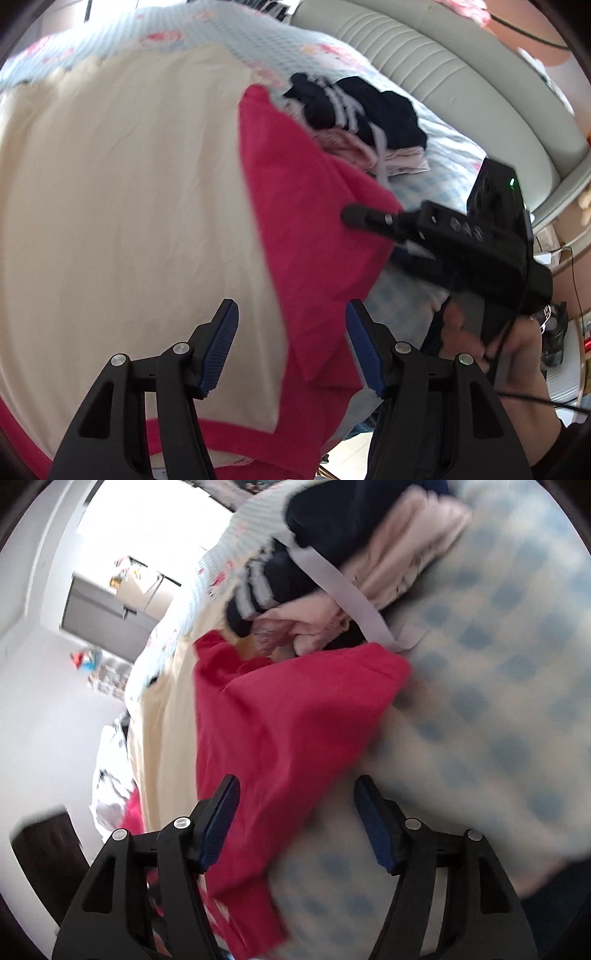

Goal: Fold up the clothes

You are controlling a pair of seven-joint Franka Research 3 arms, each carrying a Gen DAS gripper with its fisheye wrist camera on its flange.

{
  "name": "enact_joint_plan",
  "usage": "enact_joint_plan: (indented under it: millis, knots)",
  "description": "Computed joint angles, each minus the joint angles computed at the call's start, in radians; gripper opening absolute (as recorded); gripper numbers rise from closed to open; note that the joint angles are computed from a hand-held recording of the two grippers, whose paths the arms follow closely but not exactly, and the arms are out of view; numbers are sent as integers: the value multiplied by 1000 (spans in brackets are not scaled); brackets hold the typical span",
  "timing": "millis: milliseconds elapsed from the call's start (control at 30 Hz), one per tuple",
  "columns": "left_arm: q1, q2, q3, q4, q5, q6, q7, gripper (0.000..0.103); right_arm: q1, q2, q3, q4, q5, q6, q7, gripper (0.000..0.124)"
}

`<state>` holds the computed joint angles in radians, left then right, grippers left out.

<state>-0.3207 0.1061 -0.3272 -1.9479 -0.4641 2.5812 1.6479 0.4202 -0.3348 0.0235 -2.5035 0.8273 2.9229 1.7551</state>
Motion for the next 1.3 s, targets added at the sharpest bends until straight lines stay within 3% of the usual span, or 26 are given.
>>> enact_joint_plan:
  millis: [33,100,300,367,500,567,633,700,767,967,1100,1200,1300]
  knots:
    - [2,-2,2,-5,-3,-5,-6,62,14,22,-6,19,8,25,-32,20]
    - [9,-6,7,-14,-13,-19,-13,62,-1,45,18,46,-36,64,-41,7]
    - [23,-28,13,-41,-91,-11,20,62,-77,-24,91,55,-245,136,69,2]
    - [23,-45,16,-56,-131,21,42,62,6,-28,10,85,-199,153,4,2]
    - [26,-92,37,-101,-224,105,54,62,118,-1,-57,166,-169,134,-123,2]
    - [27,-108,54,-123,-190,133,2,62,211,39,-110,215,-70,89,-264,2]
    - [31,-124,68,-148,-98,153,-88,62,231,87,-94,242,-13,56,-308,4]
    - [35,-147,81,-178,-33,147,-127,62,192,115,-22,238,-82,49,-251,8]
    - [27,-159,99,-194,-109,111,-50,62,94,103,100,202,-267,50,-117,16]
    - [10,-117,90,-131,-225,57,139,62,84,6,121,65,-223,110,12,29]
    - [-2,-46,50,-1,-345,43,305,62,13,-113,135,-34,-264,89,141,36]
    - [-14,29,15,105,-256,7,308,63,-51,-180,160,-87,-311,75,230,38]
    - [-38,116,-7,204,-79,-30,244,65,-139,-235,201,-125,-386,12,332,45]
